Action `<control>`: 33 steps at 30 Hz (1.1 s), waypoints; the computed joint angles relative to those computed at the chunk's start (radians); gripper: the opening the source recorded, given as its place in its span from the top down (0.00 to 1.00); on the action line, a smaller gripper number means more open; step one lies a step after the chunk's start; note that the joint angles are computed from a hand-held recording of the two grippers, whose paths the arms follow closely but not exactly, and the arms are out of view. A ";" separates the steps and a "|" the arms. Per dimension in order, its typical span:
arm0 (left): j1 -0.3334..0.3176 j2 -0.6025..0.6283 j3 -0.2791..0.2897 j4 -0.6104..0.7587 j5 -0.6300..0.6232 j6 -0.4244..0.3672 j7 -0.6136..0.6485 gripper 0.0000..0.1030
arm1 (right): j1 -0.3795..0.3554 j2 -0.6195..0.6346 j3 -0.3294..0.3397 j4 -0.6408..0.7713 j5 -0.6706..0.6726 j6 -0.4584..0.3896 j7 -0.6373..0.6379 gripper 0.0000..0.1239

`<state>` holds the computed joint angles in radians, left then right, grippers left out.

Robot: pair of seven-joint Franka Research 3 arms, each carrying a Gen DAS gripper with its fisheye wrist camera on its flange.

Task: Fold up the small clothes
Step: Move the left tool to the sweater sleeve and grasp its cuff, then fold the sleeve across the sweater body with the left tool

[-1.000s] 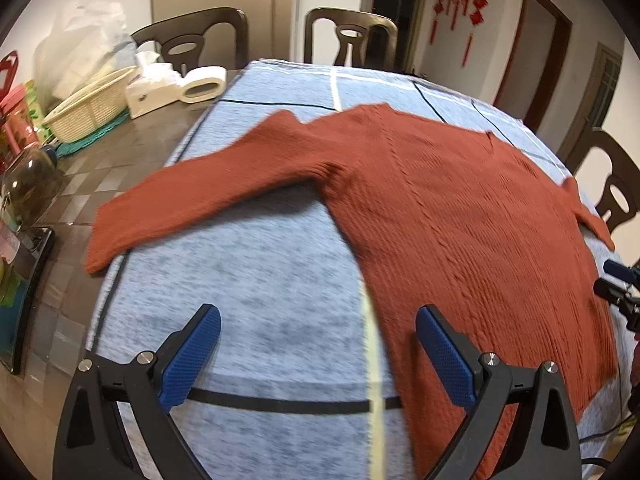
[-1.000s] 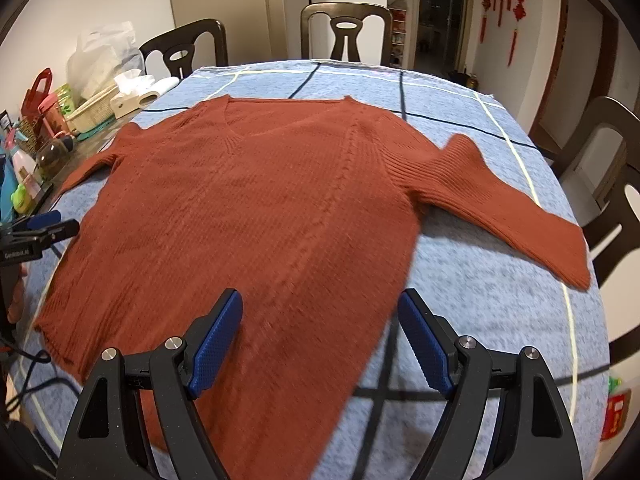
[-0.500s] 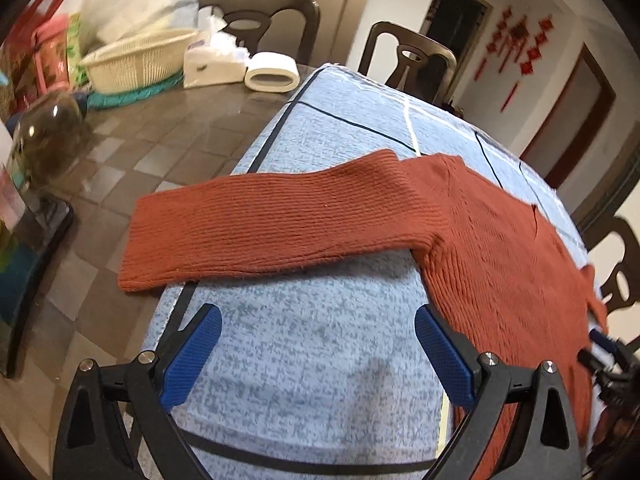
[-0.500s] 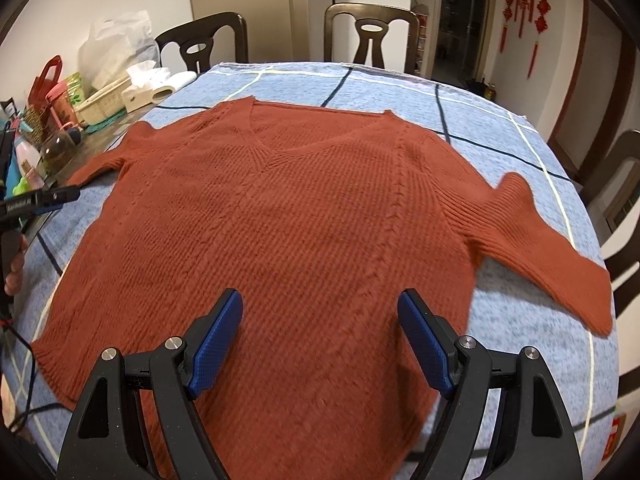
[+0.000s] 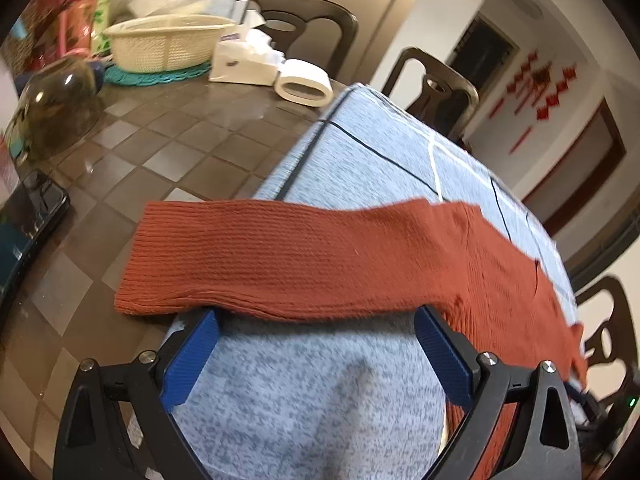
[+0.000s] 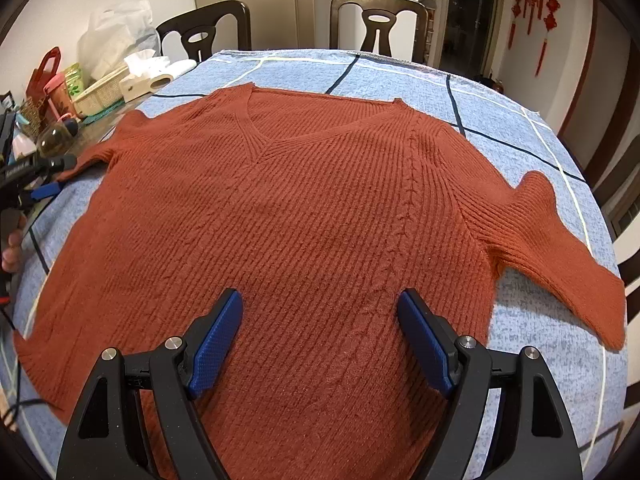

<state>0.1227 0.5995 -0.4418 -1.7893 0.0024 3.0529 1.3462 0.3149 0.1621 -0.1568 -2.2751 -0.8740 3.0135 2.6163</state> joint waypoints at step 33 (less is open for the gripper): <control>-0.066 0.225 -0.271 0.373 0.089 -0.170 0.375 0.92 | -0.011 0.004 0.003 0.006 -0.079 0.013 0.067 0.35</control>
<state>0.0564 0.8248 -0.7127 -1.4163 0.0914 2.8831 1.7212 0.3035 0.1657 -0.1539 -2.2692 -0.9531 3.0269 2.6836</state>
